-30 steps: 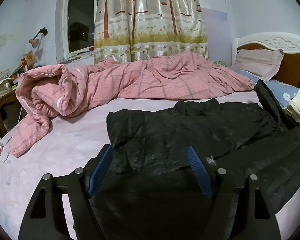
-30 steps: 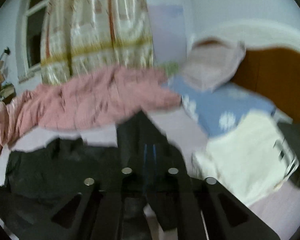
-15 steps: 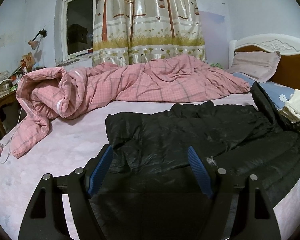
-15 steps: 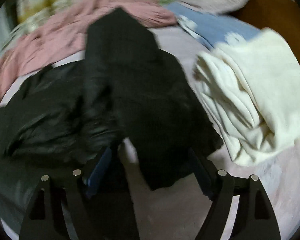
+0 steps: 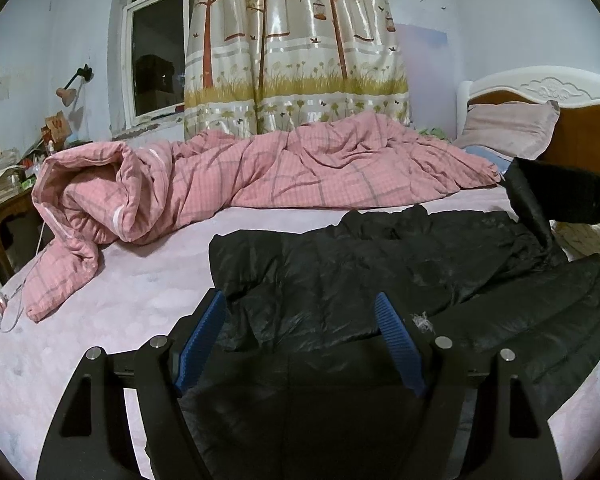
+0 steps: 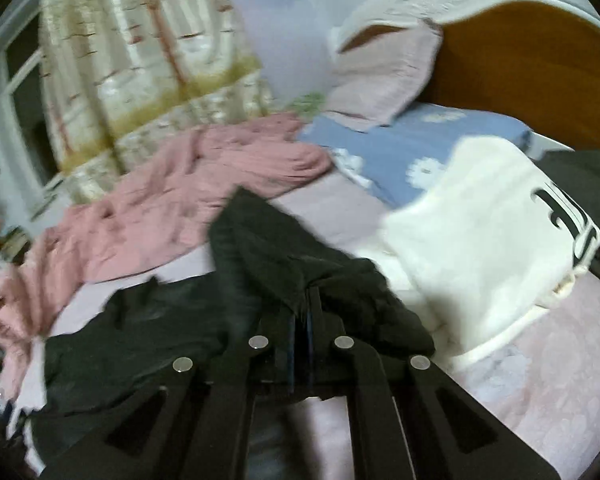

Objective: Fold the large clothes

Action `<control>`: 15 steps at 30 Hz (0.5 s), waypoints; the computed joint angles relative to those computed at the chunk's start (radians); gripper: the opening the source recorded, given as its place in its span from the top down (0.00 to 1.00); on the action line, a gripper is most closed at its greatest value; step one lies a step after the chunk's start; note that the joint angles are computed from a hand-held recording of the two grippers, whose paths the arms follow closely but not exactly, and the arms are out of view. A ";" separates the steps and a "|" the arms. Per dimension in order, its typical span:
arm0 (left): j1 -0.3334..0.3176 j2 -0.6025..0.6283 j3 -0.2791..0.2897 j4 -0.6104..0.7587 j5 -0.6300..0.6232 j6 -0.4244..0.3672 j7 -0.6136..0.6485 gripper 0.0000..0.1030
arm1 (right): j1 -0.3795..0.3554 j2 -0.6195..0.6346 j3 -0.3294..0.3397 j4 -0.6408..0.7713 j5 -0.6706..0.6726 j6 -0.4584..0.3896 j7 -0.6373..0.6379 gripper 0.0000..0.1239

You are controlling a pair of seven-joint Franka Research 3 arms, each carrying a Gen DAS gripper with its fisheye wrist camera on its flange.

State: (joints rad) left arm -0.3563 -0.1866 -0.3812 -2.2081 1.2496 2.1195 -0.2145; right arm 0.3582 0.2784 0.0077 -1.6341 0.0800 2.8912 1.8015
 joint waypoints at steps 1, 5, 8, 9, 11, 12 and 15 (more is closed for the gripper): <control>-0.001 0.001 -0.001 0.001 0.002 -0.002 -0.002 0.27 | -0.001 -0.010 0.016 -0.008 0.008 0.011 -0.022 0.96; -0.003 -0.005 -0.004 -0.002 0.015 0.006 -0.010 0.27 | -0.100 -0.037 0.227 -0.012 0.309 0.009 -0.362 0.96; -0.004 -0.014 -0.003 -0.010 0.034 0.028 -0.018 0.27 | -0.141 -0.030 0.347 0.018 0.549 -0.064 -0.620 0.96; -0.003 -0.017 -0.001 -0.014 0.040 0.049 -0.026 0.27 | -0.143 -0.017 0.374 0.037 0.608 -0.107 -0.680 0.96; 0.001 -0.026 0.008 -0.025 0.060 0.120 -0.048 0.27 | -0.123 0.030 0.389 0.088 0.659 -0.177 -0.730 0.96; 0.006 -0.031 0.016 -0.034 0.082 0.185 -0.069 0.27 | -0.105 0.052 0.391 0.105 0.671 -0.205 -0.740 0.96; 0.021 -0.020 0.026 -0.036 0.168 0.363 -0.103 0.27 | -0.046 0.102 0.372 0.140 0.672 -0.264 -0.740 0.96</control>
State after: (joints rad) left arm -0.3348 -0.2068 -0.3554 -2.2441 1.4173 2.4821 -0.3177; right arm 0.3119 0.3807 0.3800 -1.4940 0.7518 2.6271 1.0614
